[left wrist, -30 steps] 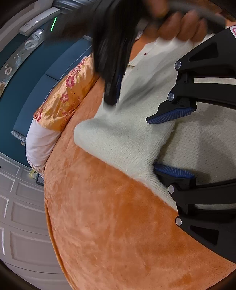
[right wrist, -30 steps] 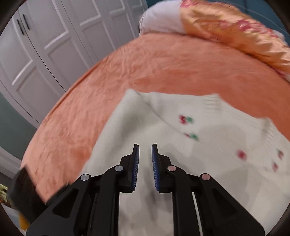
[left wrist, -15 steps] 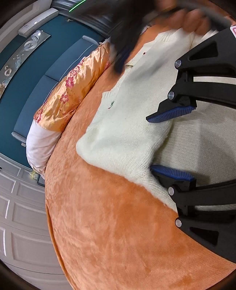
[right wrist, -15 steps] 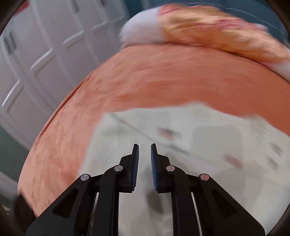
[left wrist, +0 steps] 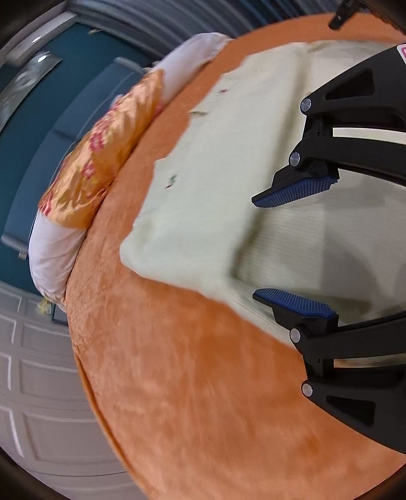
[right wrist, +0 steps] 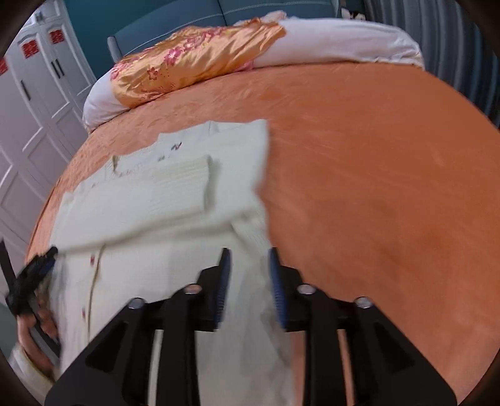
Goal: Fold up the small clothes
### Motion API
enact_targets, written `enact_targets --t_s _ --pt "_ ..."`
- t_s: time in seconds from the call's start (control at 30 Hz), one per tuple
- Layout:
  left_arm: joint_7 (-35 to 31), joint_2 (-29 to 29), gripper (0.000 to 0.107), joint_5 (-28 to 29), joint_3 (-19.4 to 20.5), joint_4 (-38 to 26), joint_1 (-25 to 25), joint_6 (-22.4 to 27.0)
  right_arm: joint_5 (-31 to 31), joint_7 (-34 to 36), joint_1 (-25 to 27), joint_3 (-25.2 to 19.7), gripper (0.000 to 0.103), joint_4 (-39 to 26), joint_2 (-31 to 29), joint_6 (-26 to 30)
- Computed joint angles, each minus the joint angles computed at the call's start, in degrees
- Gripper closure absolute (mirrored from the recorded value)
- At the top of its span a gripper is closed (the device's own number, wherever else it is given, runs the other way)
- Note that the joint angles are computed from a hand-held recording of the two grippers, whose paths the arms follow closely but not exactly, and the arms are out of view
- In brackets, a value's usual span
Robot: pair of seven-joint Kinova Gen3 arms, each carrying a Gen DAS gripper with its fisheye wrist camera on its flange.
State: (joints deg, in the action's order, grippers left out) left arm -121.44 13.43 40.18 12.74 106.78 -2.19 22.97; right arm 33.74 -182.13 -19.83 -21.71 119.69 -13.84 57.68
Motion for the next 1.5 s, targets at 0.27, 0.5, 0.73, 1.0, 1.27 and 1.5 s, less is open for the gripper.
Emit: enact_targets --t_s 0.27,0.5,0.73,1.0,1.27,1.5 --pt "-0.6 -16.2 0.021 -6.0 -8.8 10.8 -3.5 10.7 -15.5 -12.3 -4.9 -15.4 0.056 1.1 -7.4 10.4" --pt "-7.6 -21.1 0.021 -2.3 -21.3 14.9 -6.4 25.4 -17.2 -23.2 -3.1 -25.4 0.044 0.6 -7.8 8.1" --pt "-8.3 -21.1 0.021 -2.1 -20.9 14.9 -6.5 29.6 -15.2 -31.1 2.7 -30.3 0.024 3.5 -10.0 2.7" --pt "-5.7 -20.3 0.056 -3.6 -19.7 12.8 -5.3 31.0 -13.0 -29.7 4.1 -31.3 0.031 2.6 -7.6 0.8" --pt "-3.3 -20.0 0.1 -6.2 -18.1 8.4 -5.1 37.3 -10.0 -30.8 1.1 -31.2 0.095 -1.1 -5.0 5.7" --pt "-7.7 -25.5 0.101 -7.3 -22.2 6.5 -6.2 45.0 -6.9 -28.3 -4.5 -33.3 0.097 -8.4 -2.6 17.7"
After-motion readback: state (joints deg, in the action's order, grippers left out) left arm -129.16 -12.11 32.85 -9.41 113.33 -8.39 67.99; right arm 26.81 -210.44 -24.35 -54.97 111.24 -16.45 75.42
